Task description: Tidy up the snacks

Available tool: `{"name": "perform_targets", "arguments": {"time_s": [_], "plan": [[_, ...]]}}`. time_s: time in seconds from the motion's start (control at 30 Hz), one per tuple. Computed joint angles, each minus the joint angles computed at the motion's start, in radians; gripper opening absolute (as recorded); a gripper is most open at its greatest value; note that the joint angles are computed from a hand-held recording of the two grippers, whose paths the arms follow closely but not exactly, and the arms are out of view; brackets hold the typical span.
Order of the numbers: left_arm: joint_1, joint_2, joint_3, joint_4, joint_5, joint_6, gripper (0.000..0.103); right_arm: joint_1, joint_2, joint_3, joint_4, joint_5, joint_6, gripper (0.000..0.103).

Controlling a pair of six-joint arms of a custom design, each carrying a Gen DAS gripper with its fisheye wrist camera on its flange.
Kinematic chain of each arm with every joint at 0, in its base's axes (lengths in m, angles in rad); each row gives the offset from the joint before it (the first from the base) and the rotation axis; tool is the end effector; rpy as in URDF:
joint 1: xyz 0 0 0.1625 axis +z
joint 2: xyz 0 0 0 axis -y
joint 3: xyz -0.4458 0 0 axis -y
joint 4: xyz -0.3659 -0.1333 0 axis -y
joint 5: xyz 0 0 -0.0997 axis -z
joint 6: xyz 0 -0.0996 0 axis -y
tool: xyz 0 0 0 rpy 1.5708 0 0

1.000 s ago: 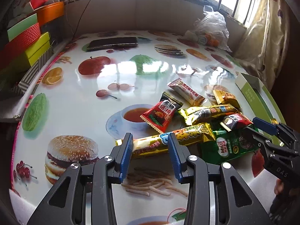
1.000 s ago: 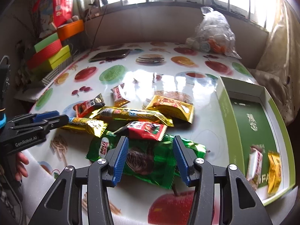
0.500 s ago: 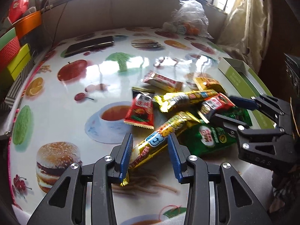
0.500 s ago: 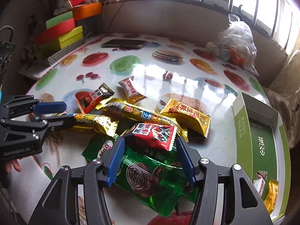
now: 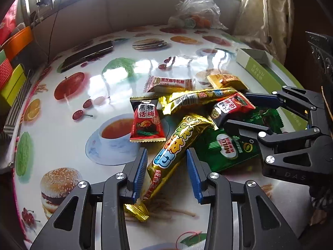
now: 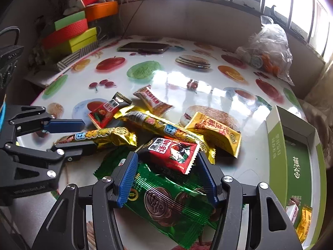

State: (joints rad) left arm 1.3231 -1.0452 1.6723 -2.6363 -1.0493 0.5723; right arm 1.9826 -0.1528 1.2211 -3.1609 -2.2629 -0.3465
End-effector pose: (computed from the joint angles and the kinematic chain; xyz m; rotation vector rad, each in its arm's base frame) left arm 0.0187 -0.6720 0.2975 0.8691 2.3762 -0.4464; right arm 0.3607 -0.6516 -0.1071 0.6707 -2.3048 0.6657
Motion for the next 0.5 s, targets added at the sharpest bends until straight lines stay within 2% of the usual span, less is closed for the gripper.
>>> {"name": "perform_targets", "arguments": {"time_s": [0.13,0.2,0.3,0.5], "plan": [[0.01,0.005,-0.009,-0.014,0.012,-0.037,0.04,-0.01,-0.016,0.018,0.025,0.07,0.025,0.058],[0.013,0.012,-0.018,-0.019,0.04,-0.053,0.04,-0.013,-0.026,0.03,0.031,0.107,0.022,0.058],[0.016,0.012,-0.021,-0.018,0.043,-0.06,0.04,-0.006,-0.015,0.017,0.003,0.079,-0.01,0.058],[0.018,0.018,-0.026,-0.015,0.025,-0.052,0.04,-0.013,0.006,-0.034,0.046,0.057,-0.003,0.058]]}}
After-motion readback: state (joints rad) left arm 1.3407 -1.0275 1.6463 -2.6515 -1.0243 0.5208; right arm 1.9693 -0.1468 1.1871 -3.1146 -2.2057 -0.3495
